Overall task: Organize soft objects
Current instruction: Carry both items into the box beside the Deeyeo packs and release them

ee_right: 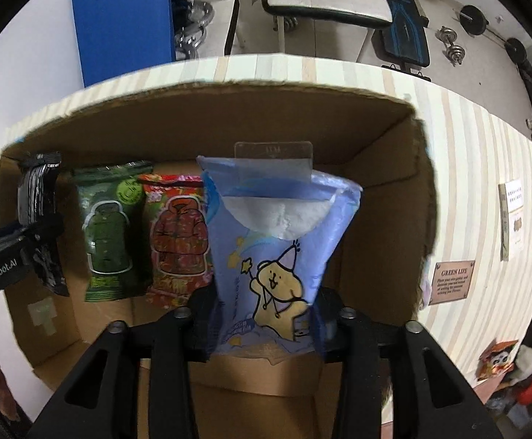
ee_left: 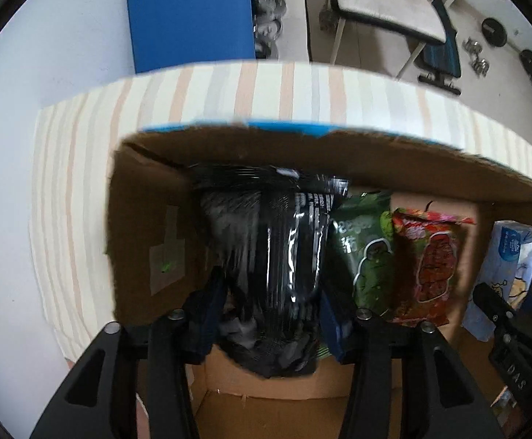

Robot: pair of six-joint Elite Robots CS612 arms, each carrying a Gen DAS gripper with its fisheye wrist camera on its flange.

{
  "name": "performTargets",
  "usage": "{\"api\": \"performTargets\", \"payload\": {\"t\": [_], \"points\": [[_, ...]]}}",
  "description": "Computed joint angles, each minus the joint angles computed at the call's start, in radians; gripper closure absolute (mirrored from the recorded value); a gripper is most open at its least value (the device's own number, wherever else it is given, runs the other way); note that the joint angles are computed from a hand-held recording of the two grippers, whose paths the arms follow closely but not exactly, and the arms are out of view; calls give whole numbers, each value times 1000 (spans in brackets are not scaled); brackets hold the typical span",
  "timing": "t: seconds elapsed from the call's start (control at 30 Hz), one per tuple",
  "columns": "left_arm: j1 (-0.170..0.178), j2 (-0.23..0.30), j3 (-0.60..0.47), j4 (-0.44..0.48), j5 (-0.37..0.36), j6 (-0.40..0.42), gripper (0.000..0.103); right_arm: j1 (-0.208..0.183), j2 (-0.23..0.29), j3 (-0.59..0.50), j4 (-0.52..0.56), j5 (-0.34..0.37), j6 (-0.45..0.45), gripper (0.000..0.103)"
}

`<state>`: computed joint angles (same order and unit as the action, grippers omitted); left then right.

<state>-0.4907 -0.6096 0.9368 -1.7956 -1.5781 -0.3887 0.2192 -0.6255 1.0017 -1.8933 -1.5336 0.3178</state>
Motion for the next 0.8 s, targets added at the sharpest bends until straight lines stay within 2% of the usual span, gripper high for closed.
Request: {"api": "performTargets", "payload": {"t": [0.03, 0.07, 0.1, 0.13, 0.23, 0.27, 0.33, 0.47, 0.8], "points": [[1, 0, 0, 1, -12, -2, 58, 1, 4, -5, 5, -5, -3, 42], [2, 0, 1, -3, -16, -2, 57, 3, 5, -7, 5, -13, -5, 36], [0, -2, 6, -9, -3, 2, 50, 5, 6, -8, 2, -22, -5, 27], [-2, -7, 12, -18, 6, 8, 40, 8, 6, -11, 2, -32, -6, 25], [-3, -19, 29, -55, 5, 8, 19, 11, -1, -2, 0, -34, -4, 24], [-3, -27, 40, -69, 4, 5, 16, 12, -4, 1, 0, -34, -4, 21], [-4, -40, 59, -89, 13, 2, 5, 12, -14, 16, -10, -32, 1, 11], [-4, -69, 101, -125, 6, -7, 4, 14, -39, 54, -43, -19, 13, 0], [-22, -167, 249, -238, 16, -23, 4, 21, -107, 152, -115, -15, 39, 0]]}}
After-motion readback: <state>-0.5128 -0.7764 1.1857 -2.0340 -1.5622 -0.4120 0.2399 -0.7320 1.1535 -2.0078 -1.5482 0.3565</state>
